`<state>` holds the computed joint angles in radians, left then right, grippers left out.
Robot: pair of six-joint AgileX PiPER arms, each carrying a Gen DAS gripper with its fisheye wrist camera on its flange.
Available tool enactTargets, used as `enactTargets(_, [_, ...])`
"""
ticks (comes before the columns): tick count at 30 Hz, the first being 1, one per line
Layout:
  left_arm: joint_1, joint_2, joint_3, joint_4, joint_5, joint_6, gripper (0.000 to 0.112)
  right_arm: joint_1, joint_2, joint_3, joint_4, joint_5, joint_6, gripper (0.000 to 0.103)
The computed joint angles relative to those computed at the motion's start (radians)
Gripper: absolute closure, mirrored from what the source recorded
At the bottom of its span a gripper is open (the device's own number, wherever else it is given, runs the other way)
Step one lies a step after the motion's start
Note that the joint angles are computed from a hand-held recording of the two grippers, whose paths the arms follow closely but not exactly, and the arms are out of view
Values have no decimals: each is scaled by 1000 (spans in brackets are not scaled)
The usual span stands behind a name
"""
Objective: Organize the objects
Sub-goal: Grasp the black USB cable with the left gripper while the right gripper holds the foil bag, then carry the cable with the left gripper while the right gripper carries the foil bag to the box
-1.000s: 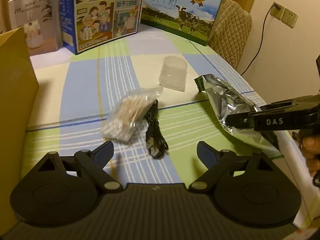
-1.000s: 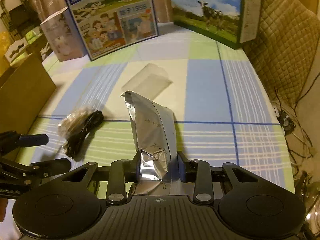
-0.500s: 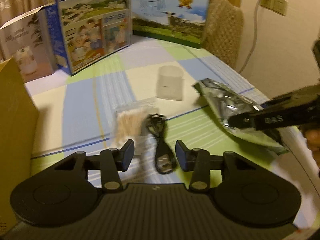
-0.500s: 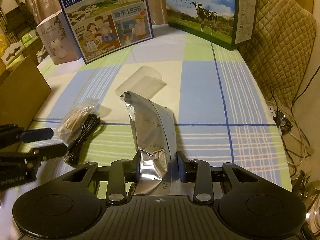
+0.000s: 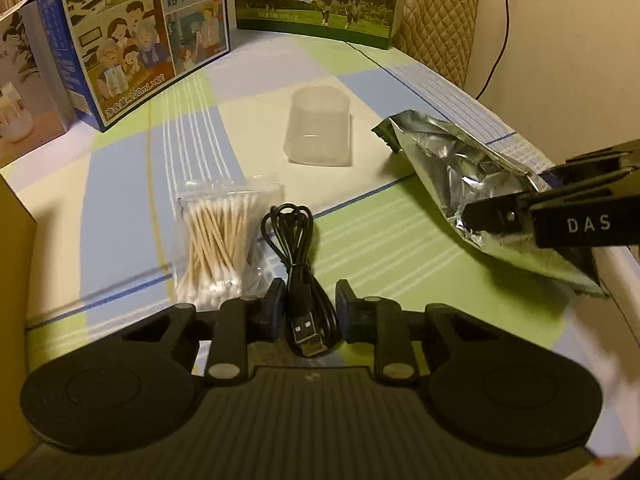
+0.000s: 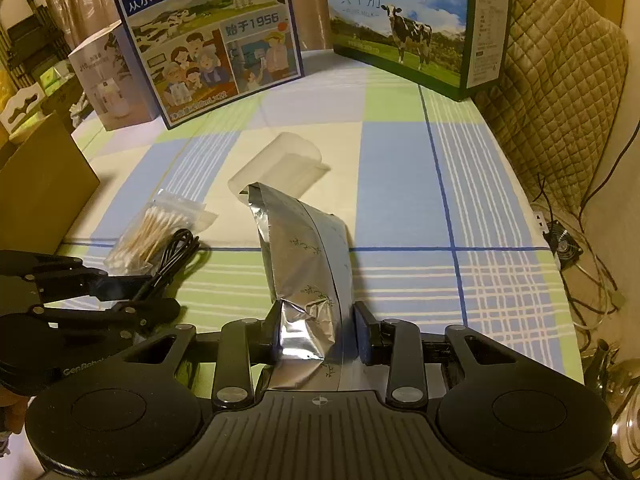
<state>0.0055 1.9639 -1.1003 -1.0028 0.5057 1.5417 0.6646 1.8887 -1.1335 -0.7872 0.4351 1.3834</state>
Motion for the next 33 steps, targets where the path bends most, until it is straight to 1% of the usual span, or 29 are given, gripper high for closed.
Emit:
enactTargets(3, [11, -27, 23, 40, 20, -41, 95, 15, -14, 6, 40, 18, -30, 72])
enactTargets(6, [48, -80, 78, 50, 58, -32, 96, 45, -28, 9, 106, 43, -106, 71])
enactTargets(8, [76, -116, 121, 45, 72, -9, 96, 68, -28, 12, 95, 56, -97, 71])
enactTargets(9, [90, -129, 140, 42, 78, 5, 96, 75, -27, 9, 104, 66, -107, 70])
enactTargets(11, [110, -152, 172, 40, 79, 32, 96, 83, -24, 1, 127, 75, -130, 61])
enactTargets(12, [115, -158, 181, 40, 79, 43, 96, 85, -21, 0, 133, 74, -132, 55])
enactTargets(13, [118, -164, 188, 40, 78, 51, 96, 85, -20, -1, 142, 74, -141, 52])
enactTargets(16, [115, -163, 184, 36, 74, 54, 95, 81, -14, -4, 155, 71, -160, 51])
enactTargets(18, [104, -158, 176, 44, 65, 44, 92, 77, -4, -11, 176, 77, -190, 50])
enactTargets(19, [98, -154, 173, 49, 58, 43, 89, 78, 2, -17, 183, 86, -203, 50])
enactTargets(23, [83, -131, 162, 63, 48, 26, 89, 80, 24, -35, 214, 110, -257, 50])
enactTargets(25, [79, -132, 170, 44, 38, 48, 89, 79, 32, -42, 222, 114, -275, 50])
enactTargets(28, [78, -128, 156, 67, 51, 12, 97, 86, 44, -56, 217, 129, -277, 51])
enactTargets(32, [82, -136, 164, 74, 52, -15, 98, 97, 43, -68, 203, 156, -268, 61])
enactTargets(33, [87, -139, 167, 75, 59, -23, 98, 101, 38, -67, 193, 157, -255, 65])
